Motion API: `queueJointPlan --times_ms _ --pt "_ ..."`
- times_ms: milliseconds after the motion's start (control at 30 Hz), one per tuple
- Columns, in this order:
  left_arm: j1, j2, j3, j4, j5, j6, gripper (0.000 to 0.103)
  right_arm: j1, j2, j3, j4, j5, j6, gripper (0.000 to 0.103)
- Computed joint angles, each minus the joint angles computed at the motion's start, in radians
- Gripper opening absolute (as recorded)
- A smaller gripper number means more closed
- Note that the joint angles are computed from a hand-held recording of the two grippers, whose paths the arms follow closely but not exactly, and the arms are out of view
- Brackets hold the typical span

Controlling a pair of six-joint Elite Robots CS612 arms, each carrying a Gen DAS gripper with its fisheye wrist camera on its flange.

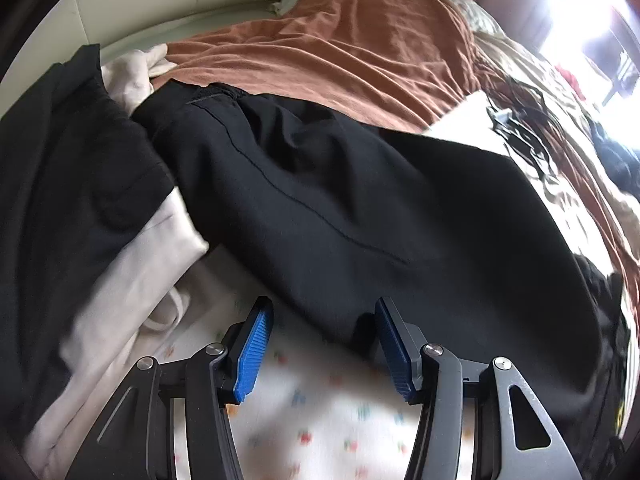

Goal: Fold large clothes

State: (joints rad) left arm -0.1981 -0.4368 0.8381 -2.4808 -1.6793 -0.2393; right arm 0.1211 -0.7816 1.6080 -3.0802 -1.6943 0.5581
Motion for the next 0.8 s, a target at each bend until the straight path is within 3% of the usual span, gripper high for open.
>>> queueJointPlan --times_ms 33,67,100,167,367,800 --pt "0.0 0.005 -0.003 -0.021 0.001 -0.008 0.049 0.0 0.003 -0.004 -0.002 0.007 0.003 0.055" --pt "-0.001 0.009 -0.008 -0.037 0.007 -0.015 0.025 0.0 0.006 -0.012 0.003 0.016 0.007 0.05" --pt "-0.003 0.01 -0.015 -0.03 0.017 -0.019 0.008 -0.001 0.009 -0.018 0.006 0.025 0.013 0.044" --pt "-0.004 -0.004 0.002 -0.078 0.015 -0.033 0.005 -0.003 0.019 -0.036 -0.004 0.053 0.034 0.036" --pt "-0.012 -0.066 0.051 -0.218 -0.003 0.026 0.001 -0.008 0.078 -0.125 -0.017 0.147 0.087 0.015" --pt "-0.052 -0.183 0.143 -0.416 -0.148 0.116 0.001 -0.048 0.244 -0.266 -0.178 0.312 0.363 0.009"
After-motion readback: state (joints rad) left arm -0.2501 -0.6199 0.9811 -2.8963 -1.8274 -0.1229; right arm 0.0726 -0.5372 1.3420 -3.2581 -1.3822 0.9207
